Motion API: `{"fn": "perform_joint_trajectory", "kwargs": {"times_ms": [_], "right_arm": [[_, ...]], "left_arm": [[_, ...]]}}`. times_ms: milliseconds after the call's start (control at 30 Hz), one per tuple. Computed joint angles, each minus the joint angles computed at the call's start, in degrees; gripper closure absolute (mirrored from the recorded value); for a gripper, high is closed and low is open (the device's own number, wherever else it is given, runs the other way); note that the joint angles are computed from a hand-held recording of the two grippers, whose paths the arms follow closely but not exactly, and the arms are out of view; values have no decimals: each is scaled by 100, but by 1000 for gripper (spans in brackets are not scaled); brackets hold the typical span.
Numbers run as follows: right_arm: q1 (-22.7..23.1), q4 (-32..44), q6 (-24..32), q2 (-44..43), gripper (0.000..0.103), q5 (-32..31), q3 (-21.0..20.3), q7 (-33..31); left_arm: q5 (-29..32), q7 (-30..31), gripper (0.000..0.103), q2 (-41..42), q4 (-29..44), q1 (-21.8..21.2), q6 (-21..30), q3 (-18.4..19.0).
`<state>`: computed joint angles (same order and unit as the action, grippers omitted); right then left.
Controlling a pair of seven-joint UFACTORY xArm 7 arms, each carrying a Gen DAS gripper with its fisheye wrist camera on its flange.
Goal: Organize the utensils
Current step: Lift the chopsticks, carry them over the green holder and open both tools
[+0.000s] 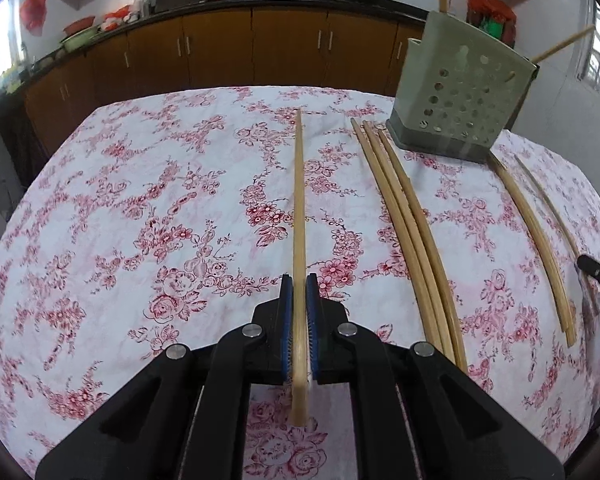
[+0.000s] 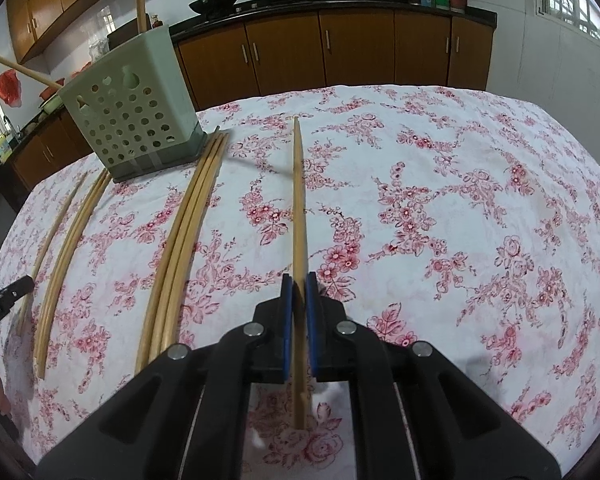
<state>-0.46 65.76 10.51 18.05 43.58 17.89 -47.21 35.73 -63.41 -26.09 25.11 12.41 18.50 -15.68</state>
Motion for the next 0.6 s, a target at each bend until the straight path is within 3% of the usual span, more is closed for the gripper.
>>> {"fn": "perform_joint_trajectory", "kwargs": {"times_ms": [67, 267, 367, 600], "right_arm": [[-273, -32, -73, -193, 95, 523, 300, -461], [-470, 98, -143, -703, 95, 2203, 552, -2015], [-422, 202, -117, -861, 95, 2915, 505, -2612], [-32, 489, -137, -921, 95, 3732, 174, -3330]], "left_arm": [[20, -2, 95, -247, -34, 0, -34, 18], [-212, 147, 95, -1028, 20, 254, -303, 16], [-435, 235, 95, -1229, 117, 452, -480, -17], [-736, 596, 95, -1264, 436, 843, -535, -250]]}}
